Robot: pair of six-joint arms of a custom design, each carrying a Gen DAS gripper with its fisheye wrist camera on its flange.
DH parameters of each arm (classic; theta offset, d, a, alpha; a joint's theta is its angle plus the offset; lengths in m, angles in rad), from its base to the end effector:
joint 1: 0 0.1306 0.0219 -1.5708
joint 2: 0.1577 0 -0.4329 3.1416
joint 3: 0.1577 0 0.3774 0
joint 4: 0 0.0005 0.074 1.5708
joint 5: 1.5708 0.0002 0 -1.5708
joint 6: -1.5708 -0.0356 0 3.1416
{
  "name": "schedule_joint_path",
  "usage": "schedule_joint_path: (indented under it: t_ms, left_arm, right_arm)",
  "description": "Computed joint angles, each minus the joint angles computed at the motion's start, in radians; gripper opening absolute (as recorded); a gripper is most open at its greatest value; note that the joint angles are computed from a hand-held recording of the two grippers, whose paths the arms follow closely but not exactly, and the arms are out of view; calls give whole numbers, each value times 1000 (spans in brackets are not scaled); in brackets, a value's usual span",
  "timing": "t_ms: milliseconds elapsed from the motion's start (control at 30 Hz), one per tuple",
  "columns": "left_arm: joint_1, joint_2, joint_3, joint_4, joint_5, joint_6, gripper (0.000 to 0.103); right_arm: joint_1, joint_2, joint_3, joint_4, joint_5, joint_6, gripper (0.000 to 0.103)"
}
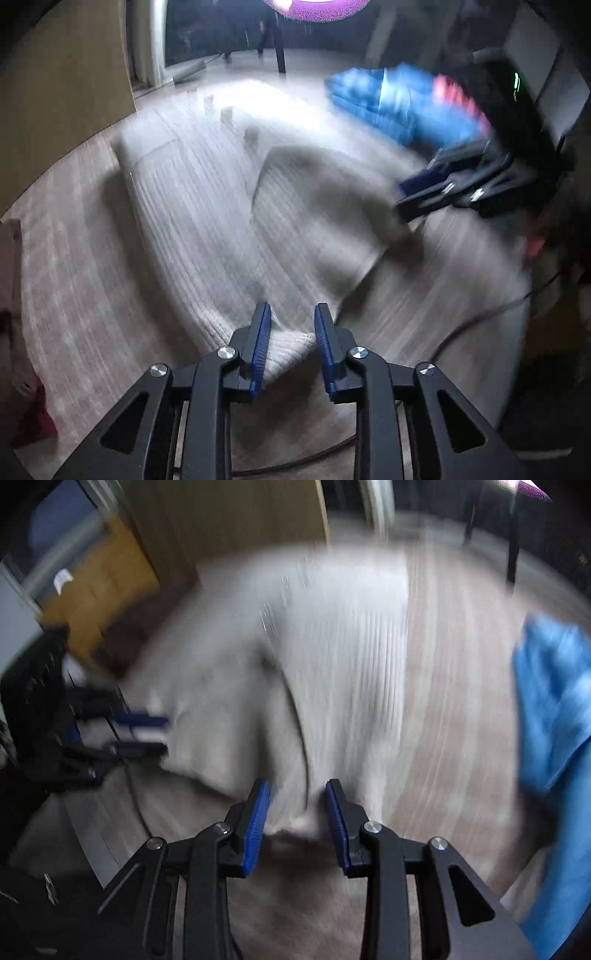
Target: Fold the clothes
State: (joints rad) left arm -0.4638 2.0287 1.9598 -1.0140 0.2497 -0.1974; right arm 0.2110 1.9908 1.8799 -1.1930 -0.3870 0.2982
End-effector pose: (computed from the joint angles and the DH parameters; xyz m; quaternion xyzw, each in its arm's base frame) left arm 0.6211 -0.3210 0.3621 0.3410 0.9009 -0.1516 0.2215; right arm 0.6440 0.1512 0.3482 -0.2697 0.9348 0.1847 0.1388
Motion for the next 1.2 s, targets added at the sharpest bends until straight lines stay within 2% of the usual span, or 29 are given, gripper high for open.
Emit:
schedule_joint_path:
  t_ms: [100,233,267,300,367,467,533,567,600,667,700,733,767,800,833,900,1000,1100,1200]
  left_arm:
    - [0,-6,53,-90,5,-18,20]
    - [-6,-8,111,-66,30,-10,22]
    - [-9,11,146,-65,47,1,22]
    - [-13,32,184,-66,58,9,22]
    - [-29,95,279,-89,62,13,22]
    - [-39,217,449,-156,132,39,22]
    - [-44,302,562,-251,145,25,22]
    - [-42,310,562,-262,144,30,18]
    - [-40,315,556,-267,143,36,17]
    - [-29,327,590,-345,146,54,18]
    - [-20,300,562,-342,131,75,18]
    - [-8,244,484,-290,111,99,21]
    - [5,190,406,-232,91,131,23]
    - [22,147,343,-189,70,178,30]
    - [38,109,290,-153,49,224,37]
    - [69,78,240,-125,53,310,42]
    - [97,86,229,-129,77,417,44]
    - [92,129,260,-155,86,443,44]
    - [81,166,300,-193,105,437,44]
  right_arm:
    - [-25,-56,-19,32,-41,-16,30]
    - [-37,-79,-2,99,-112,-80,27]
    - [-33,-76,4,115,-120,-90,13]
    - [-27,-63,17,113,-124,-98,5]
    - [-13,-26,52,95,-129,-112,5]
    - [0,41,116,64,-136,-127,5]
    - [6,92,158,15,-115,-112,5]
    - [8,115,178,-22,-99,-99,4]
    - [9,140,200,-59,-83,-88,2]
    - [-9,149,236,-116,-110,-97,3]
    - [-18,140,239,-119,-123,-106,10]
    - [-29,119,223,-93,-135,-122,16]
    - [-45,92,200,-45,-146,-148,36]
    - [-56,78,186,-9,-146,-168,59]
    - [-65,69,177,20,-141,-186,67]
    - [-78,79,187,42,-130,-207,70]
    - [-83,142,258,-32,-149,-229,70]
    - [-85,206,325,-118,-183,-240,70]
    - [-78,227,333,-170,-194,-195,70]
